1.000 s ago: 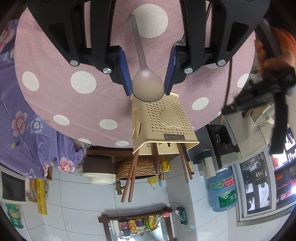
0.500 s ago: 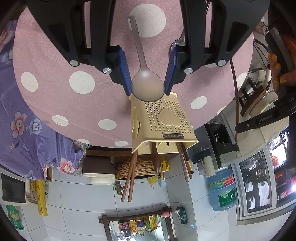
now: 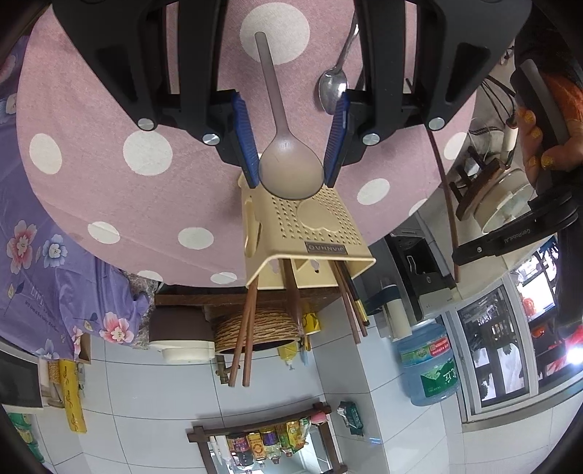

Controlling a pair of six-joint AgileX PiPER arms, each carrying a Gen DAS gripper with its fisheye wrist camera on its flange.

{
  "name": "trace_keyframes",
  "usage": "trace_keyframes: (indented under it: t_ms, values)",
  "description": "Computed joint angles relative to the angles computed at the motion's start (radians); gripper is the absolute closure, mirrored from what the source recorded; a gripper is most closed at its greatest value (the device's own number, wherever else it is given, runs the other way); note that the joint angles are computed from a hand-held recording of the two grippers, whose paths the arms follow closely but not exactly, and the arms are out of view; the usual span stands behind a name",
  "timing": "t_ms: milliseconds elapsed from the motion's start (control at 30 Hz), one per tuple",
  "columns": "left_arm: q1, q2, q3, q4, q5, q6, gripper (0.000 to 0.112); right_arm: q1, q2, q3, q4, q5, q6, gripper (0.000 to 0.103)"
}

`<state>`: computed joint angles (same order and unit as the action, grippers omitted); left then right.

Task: Organize utensils
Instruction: 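Carry the wooden chopstick and clear spoon over the holder with both tools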

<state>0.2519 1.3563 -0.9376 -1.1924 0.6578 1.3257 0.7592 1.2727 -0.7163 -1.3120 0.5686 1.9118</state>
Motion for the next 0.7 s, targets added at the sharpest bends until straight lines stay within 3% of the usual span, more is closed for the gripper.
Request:
trace_keyframes:
  t_ms: [167,333,567,700]
  values:
    - [0.021,0.011,-0.146,0.062,0.134,-0.112,0.104,-0.070,-0.046,-0.067,0.125,-0.085,-0.181,0.066]
    - [-0.011,0.039,-0.346,0.082,0.203,-0.259,0.104,-0.090,-0.041,-0.238,0.192,-0.046,-0.363,0.066]
    - [-0.175,0.154,-0.619,0.203,0.087,-0.539,0.104,-0.184,0.132,-0.567,0.164,-0.043,-0.475,0.066]
    - [-0.245,0.204,-0.671,0.250,-0.012,-0.595,0.104,-0.227,0.236,-0.686,0.141,-0.047,-0.474,0.066]
